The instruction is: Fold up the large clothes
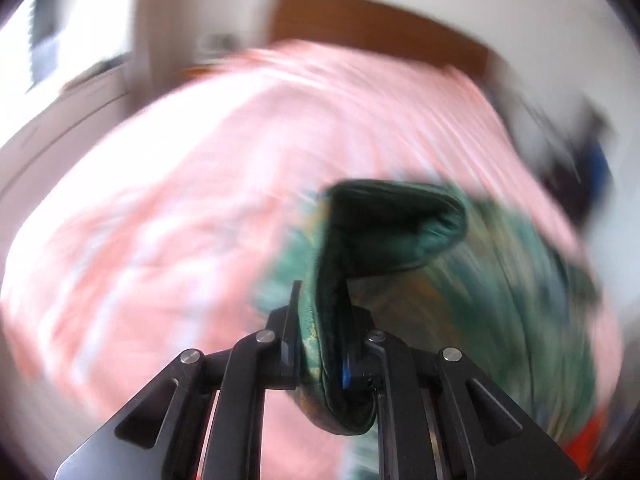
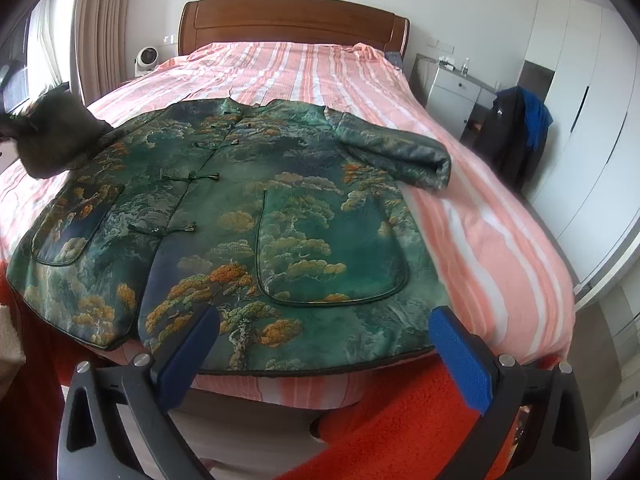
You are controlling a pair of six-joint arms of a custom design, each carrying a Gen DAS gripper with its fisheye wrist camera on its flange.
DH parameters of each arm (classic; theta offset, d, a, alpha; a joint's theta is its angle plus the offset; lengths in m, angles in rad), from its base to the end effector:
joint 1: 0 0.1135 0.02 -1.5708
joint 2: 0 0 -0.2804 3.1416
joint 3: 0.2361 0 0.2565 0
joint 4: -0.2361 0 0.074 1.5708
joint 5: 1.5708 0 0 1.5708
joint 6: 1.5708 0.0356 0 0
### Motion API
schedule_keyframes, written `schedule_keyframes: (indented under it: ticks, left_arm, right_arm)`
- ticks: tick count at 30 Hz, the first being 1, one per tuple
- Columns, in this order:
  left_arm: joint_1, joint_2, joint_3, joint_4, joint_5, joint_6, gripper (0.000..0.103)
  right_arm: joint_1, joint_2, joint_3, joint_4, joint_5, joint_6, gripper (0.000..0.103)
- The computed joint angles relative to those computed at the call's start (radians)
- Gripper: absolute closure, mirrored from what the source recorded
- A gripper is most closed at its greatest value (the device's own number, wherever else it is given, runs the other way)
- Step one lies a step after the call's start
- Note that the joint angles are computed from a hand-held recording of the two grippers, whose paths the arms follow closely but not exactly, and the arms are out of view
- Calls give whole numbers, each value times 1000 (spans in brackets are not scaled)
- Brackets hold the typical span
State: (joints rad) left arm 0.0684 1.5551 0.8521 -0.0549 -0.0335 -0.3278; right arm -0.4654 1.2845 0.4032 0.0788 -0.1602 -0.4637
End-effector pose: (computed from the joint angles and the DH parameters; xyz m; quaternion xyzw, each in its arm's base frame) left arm 0.3234 0.0233 0.2031 -0.1872 0.8991 -0.0359 0.3940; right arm 0.2006 -0.0944 0.1498 -0.0292 0.9242 -0.1010 0.3672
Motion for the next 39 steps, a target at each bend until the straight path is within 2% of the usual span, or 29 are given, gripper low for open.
schedule_keyframes:
  ticks: [1,3,4,5,7,8,9,11,13,15,16,18,20,22,26,27,28,29,30,31,32,36,39]
  left_arm:
    - [103,-19,-6,-6,14,-28,90]
    - [278,9,9,-19,8,-53,82]
    - [343,50,26,-31,-28,-55,67]
    - [401,107,46,-50,-111,-60,61]
    - [464,171,54,-75,-182,-64,59]
    - [506,186,34,-78,-157,-61,58]
    - [531,180,0,-61,-120,-63,56]
    - [544,137,-86,-10,-62,-66,44]
    - [504,65,-163,17,-58,-68,34]
    - [408,-32,-216,3,-81,-94,27]
    - [360,-65,-234,-1,-95,-111,24]
    - [268,-131,-256,-24,-116,-137,22]
    - [148,-170,-263,-52,-151,-183,21]
    - [31,-189,-258,-86,-185,-236,21]
    - [-158,-198,-250,-115,-244,-307,19]
    - [-176,-194,-251,-112,-249,-307,19]
    - [-205,-189,-245,-123,-258,-309,19]
    - [-222,-181,-240,-130,-264,-309,19]
    - [-240,-183,-239,-142,-271,-307,19]
    - [-251,-197,-242,-151,-273,-306,19]
    - [-255,-205,-249,-143,-271,-300,19]
    - [-285,-223,-253,-110,-274,-300,19]
    - [-310,-180,-239,-49,-237,-317,19]
  right_arm:
    - [8,8,1,4,0,4,0]
    - [29,12,-4,13,1,5,0]
    - [40,9,-8,16,3,5,0]
    - [52,7,-12,18,3,2,0]
    - [62,4,-13,15,-10,-6,0]
    - [54,8,0,-4,-34,-12,0]
    - [37,14,16,-27,-64,-17,0]
    - [-46,71,106,-106,-191,-34,1]
    - [-132,166,232,-157,-312,-45,0]
    - [-168,274,348,-78,-375,-46,0]
    - [-157,331,404,-37,-365,-62,0]
    - [-90,492,583,-44,-286,-158,0]
    - [12,687,798,-80,-104,-284,0]
    - [79,830,963,-121,4,-351,0]
    - [196,1113,1325,-206,196,-381,1]
    - [210,1179,1420,-239,230,-374,5]
    - [214,1220,1483,-266,252,-367,14]
    - [216,1281,1594,-332,283,-350,56]
    - [204,1314,1667,-386,287,-329,83]
    - [176,1320,1722,-443,227,-260,83]
    - [149,1301,1727,-456,179,-203,90]
    - [-40,1143,1643,-443,-36,27,93]
    - [-162,1099,1616,-391,-17,94,93]
